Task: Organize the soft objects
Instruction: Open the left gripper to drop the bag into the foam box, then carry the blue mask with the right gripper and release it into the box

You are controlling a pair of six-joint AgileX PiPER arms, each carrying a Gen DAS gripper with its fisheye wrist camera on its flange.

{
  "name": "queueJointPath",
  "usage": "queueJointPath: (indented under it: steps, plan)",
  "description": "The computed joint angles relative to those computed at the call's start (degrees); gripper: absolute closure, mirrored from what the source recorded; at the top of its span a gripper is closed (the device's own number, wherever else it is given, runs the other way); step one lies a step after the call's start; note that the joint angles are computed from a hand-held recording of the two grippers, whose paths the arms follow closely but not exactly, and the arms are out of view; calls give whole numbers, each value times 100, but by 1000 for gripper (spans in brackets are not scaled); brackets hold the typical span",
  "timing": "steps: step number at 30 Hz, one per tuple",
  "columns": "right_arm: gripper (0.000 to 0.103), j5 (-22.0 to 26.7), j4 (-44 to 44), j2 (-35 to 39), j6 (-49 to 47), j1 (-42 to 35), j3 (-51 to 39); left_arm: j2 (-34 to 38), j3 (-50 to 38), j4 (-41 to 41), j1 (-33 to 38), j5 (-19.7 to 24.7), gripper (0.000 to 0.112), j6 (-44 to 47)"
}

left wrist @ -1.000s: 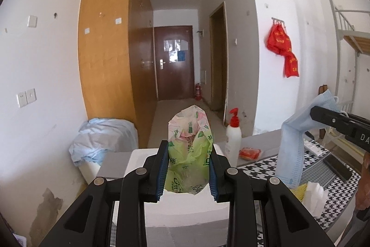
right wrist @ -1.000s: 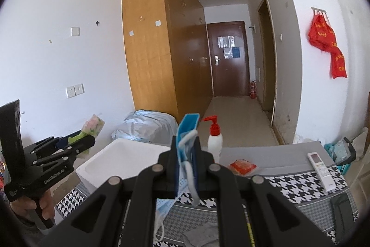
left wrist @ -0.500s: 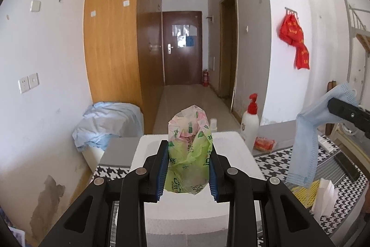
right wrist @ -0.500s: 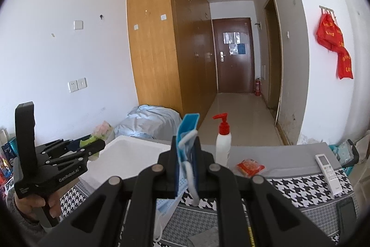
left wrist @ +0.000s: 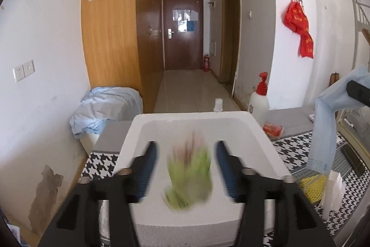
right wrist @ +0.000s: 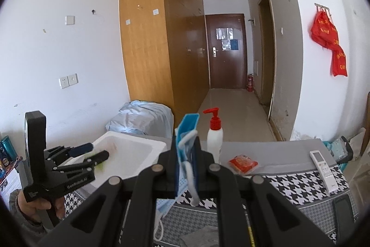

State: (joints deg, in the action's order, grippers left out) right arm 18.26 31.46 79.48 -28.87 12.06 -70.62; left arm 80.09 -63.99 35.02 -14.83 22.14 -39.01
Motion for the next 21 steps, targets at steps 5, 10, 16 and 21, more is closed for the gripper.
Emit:
queueJointPath:
  steps: [5, 10, 16, 21]
  plan:
    - [91, -65, -560, -3, 537, 160, -85, -188, 193, 690, -51, -126, 19, -689]
    - [91, -43, -1098, 45, 1010, 285, -243, -324, 318, 923, -46, -225, 11, -856]
    - [91, -12, -1386, 165, 1246, 424, -509, -467, 353, 634, 131, -261, 11, -622]
    - [91, -17, -1562, 276, 1366, 602, -687, -732, 534, 683, 321, -318, 10, -686]
